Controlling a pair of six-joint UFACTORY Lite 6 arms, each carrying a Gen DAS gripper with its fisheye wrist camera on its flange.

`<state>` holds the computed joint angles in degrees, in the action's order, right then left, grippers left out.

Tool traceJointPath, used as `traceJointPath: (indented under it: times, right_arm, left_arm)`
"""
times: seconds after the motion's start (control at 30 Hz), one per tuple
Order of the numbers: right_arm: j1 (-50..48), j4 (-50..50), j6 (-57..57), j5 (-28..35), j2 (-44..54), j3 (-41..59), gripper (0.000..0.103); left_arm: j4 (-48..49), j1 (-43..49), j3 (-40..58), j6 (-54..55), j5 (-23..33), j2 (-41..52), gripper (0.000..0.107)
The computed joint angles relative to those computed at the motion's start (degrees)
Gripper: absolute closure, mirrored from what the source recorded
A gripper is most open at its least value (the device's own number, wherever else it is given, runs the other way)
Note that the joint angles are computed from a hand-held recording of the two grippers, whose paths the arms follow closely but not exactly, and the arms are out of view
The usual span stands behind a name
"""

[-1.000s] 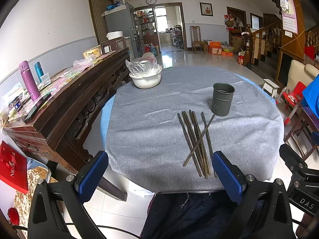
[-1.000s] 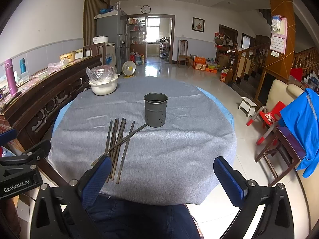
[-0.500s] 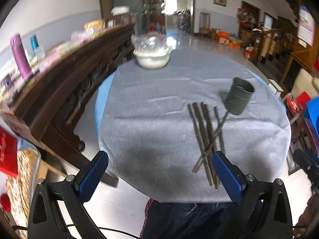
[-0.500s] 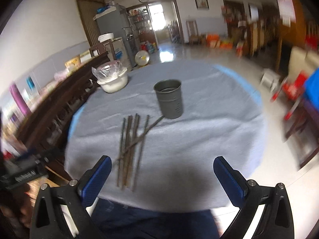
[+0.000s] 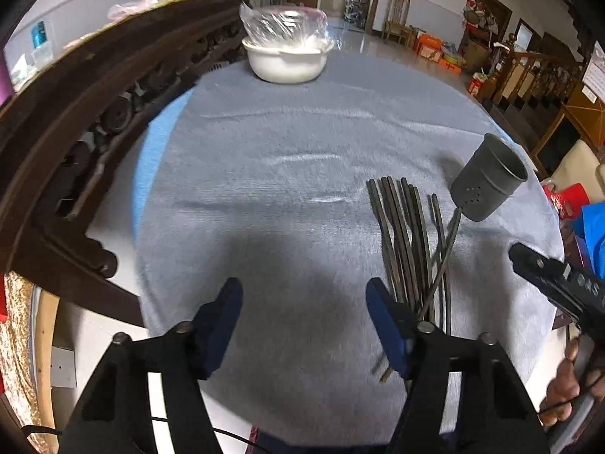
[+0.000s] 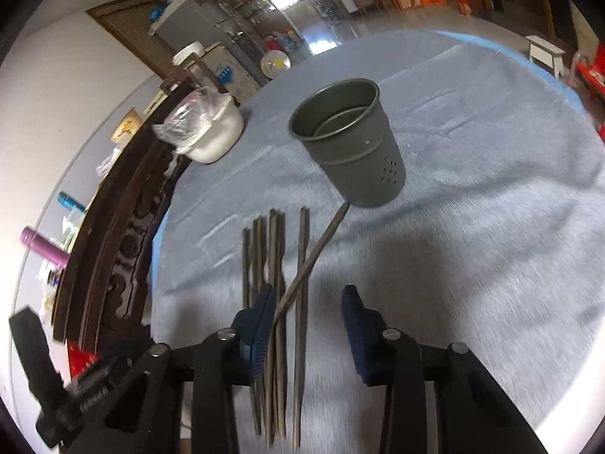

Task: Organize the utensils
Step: 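Lower the right gripper onto one dark fork and close on it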

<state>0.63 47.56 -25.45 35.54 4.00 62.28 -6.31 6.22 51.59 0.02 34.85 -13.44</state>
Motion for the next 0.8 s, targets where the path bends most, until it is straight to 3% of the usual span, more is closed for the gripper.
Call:
traceJointPath:
  times: [0.07, 0.1, 0.47, 0.6, 0.8]
  right_arm:
    - [1.29, 0.49, -0.06, -1.68, 3.89, 2.82, 0.063]
    - [1.82, 0.58, -0.17, -2.51, 4.59, 3.13, 0.063]
    - [2.05, 1.50, -0.13, -3.69, 14.82, 11.21, 0.063]
    - [4.38, -4.39, 6.61, -5.88, 18.95, 15.58, 0.063]
    - [7.78, -24.91, 28.41, -8.26, 23.52, 21.60, 0.063]
  left_arm:
    - [-2.09, 0.58, 1.88, 1.85, -0.44, 3.52, 0.059]
    - [-2.61, 0.73, 2.12, 2.20, -0.75, 4.37, 0.060]
    - [-5.74, -0.54, 13.00, 2.46, -0.52, 19.25, 0.059]
    - [-6.71, 0.06, 16.40, 2.62, -0.01, 22.72, 0.059]
    - [-8.23, 1.13, 17.34, 4.81, 0.25, 24.56, 0.059]
